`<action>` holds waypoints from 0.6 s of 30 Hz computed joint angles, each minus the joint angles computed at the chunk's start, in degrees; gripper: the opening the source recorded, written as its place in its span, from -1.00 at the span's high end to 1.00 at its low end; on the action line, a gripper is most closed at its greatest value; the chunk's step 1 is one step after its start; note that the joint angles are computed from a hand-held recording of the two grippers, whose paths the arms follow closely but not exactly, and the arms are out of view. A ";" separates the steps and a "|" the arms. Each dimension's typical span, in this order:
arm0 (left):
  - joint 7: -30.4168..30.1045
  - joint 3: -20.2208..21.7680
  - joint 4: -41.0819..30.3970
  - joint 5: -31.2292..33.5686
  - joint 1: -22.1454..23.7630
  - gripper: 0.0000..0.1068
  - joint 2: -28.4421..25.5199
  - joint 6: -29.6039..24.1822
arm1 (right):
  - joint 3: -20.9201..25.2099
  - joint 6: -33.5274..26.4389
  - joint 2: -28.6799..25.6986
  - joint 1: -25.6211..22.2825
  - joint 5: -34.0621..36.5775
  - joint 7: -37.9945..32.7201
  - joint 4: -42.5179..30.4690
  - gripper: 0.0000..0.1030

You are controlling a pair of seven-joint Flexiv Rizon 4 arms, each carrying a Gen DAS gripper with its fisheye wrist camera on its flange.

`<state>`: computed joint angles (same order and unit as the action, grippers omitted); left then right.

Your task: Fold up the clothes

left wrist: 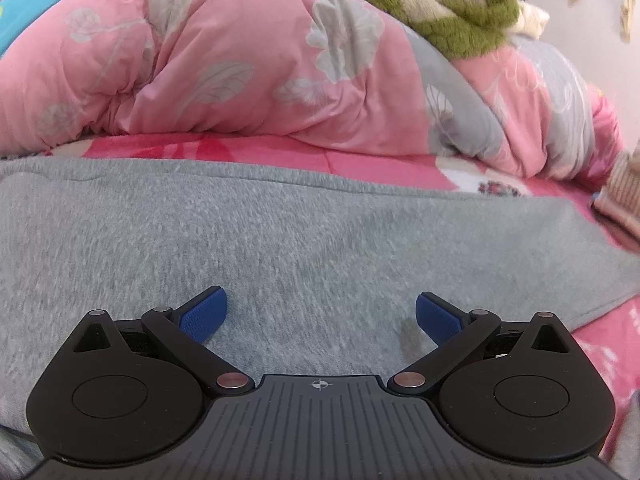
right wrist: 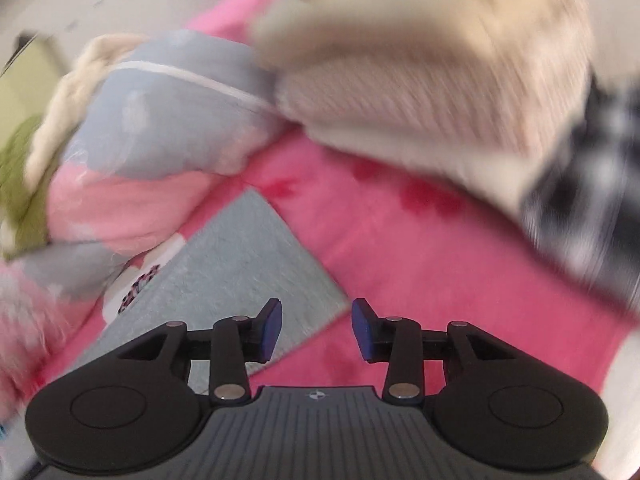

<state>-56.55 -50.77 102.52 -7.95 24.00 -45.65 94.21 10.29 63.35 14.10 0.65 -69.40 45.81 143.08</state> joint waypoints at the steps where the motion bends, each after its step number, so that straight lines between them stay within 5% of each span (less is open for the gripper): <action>1: -0.06 -1.80 0.23 -0.18 1.31 -0.90 -0.89 0.13 | -1.49 3.67 -1.33 -1.58 -4.69 4.73 0.13 0.25; 4: -0.87 -4.52 0.37 -0.12 3.31 -0.89 -2.44 0.05 | -5.45 10.96 -5.12 -4.53 -17.93 17.18 -1.04 0.37; 6: -1.30 -4.38 0.26 0.22 3.23 -0.89 -2.38 0.01 | -5.73 9.88 -6.93 -4.00 -18.71 18.08 -1.82 0.81; 10: -1.81 -3.77 0.16 0.62 2.85 -0.89 -1.98 0.01 | -4.75 6.42 -5.19 -2.64 -20.18 20.89 -1.59 0.94; 14: -1.98 -3.37 0.03 0.73 2.64 -0.89 -1.77 -0.19 | -0.76 -2.41 -1.47 1.13 -12.38 15.33 -0.96 0.94; 18: -1.89 -3.24 -0.08 0.60 2.58 -0.89 -1.72 -0.40 | 3.22 -16.77 -3.54 6.37 6.17 2.48 -3.32 0.87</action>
